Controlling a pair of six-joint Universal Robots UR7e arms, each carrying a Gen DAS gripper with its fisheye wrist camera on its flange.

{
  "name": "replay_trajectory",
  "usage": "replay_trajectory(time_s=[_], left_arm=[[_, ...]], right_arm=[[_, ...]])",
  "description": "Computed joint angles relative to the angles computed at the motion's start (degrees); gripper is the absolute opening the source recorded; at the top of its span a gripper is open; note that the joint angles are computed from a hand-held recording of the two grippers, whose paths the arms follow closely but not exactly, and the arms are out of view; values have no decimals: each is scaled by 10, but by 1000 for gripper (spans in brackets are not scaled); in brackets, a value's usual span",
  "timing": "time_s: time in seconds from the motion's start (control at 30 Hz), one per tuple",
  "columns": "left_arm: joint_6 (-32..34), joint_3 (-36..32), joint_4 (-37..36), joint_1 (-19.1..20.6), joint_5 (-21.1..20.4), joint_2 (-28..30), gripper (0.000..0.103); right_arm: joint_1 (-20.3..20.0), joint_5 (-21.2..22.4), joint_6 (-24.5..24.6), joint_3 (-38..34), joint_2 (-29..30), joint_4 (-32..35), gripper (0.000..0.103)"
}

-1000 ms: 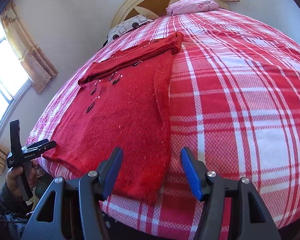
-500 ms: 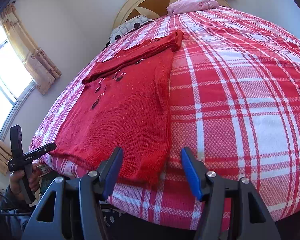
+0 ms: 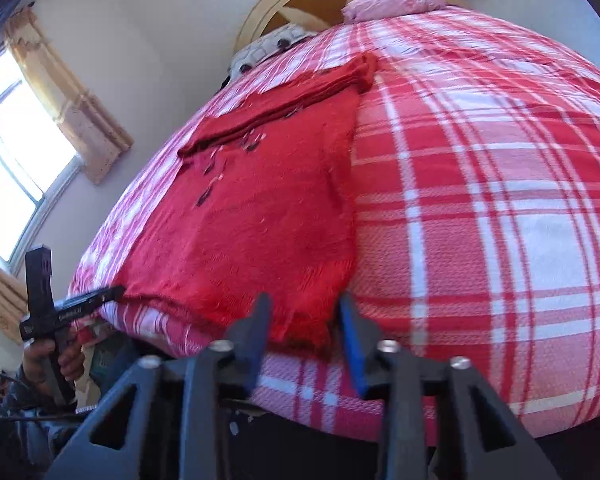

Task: Fold small clothes
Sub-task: 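Grasp the sweater hem with the left gripper while the right gripper grasps beside it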

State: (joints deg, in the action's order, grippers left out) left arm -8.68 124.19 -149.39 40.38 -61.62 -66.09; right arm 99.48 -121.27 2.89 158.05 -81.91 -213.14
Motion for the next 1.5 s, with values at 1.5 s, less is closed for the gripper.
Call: replay_trajectory(time_s=[1.5], left_arm=[[118, -250, -165, 85, -183, 143, 10]], right_arm=[[-106, 263, -63, -213, -119, 133, 9]])
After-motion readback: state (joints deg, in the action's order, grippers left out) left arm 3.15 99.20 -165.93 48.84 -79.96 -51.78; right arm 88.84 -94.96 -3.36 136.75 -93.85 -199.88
